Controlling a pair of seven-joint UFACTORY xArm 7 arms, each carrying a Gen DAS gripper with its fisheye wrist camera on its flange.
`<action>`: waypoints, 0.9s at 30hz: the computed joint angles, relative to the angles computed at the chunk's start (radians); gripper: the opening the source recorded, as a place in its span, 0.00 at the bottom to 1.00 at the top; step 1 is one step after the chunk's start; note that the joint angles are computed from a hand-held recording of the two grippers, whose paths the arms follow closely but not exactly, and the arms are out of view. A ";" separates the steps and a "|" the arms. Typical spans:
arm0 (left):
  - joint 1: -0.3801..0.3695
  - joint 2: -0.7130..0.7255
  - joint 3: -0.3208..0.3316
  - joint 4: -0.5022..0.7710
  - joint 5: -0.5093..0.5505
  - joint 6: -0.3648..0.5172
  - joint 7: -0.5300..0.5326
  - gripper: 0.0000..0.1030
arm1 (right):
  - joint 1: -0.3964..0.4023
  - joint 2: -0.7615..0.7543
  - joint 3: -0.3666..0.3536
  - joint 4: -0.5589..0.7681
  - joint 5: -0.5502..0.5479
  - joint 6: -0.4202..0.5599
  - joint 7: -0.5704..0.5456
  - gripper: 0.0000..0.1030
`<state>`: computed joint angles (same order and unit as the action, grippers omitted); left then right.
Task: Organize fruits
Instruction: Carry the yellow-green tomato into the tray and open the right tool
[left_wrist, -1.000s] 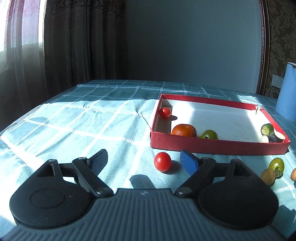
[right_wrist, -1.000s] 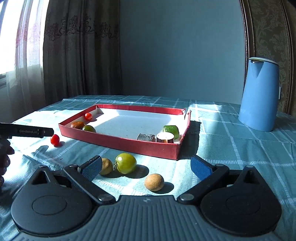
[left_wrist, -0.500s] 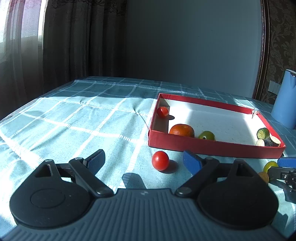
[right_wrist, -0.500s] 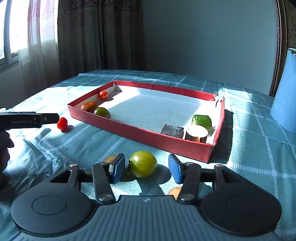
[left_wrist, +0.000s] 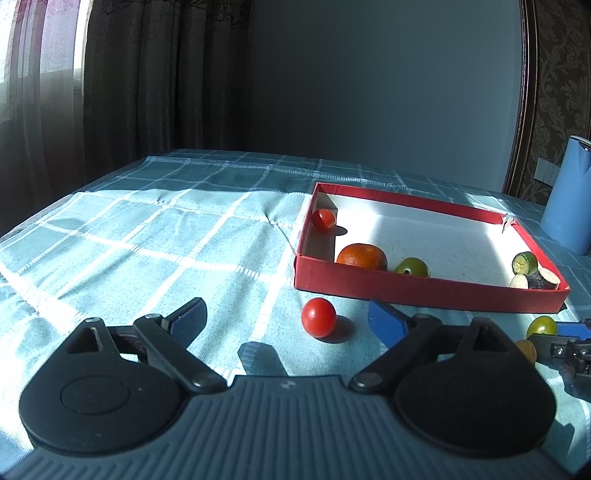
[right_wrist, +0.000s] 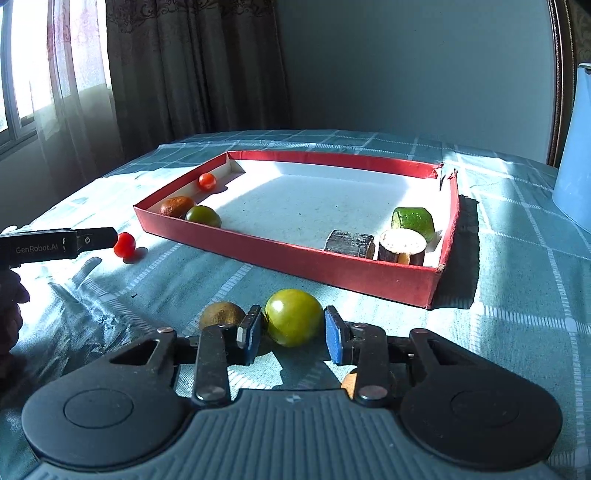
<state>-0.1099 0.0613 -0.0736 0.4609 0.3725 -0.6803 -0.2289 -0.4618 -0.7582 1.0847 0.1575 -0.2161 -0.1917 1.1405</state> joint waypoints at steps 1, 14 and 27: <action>0.000 0.000 0.000 0.000 0.000 -0.001 0.001 0.91 | 0.002 -0.008 0.001 -0.003 0.003 -0.001 0.005 0.34; -0.027 -0.008 -0.010 -0.004 -0.082 0.029 0.076 0.94 | 0.003 -0.211 -0.072 0.033 -0.049 0.101 0.018 0.34; -0.049 -0.015 -0.017 0.013 -0.149 0.110 0.112 0.95 | -0.316 -0.169 0.108 0.116 -0.087 0.060 0.054 0.34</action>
<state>-0.1590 0.0460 -0.0902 0.4737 0.2236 -0.5707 -0.1166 -0.7783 -0.9270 1.1932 0.2740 -0.3031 -0.1315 1.1947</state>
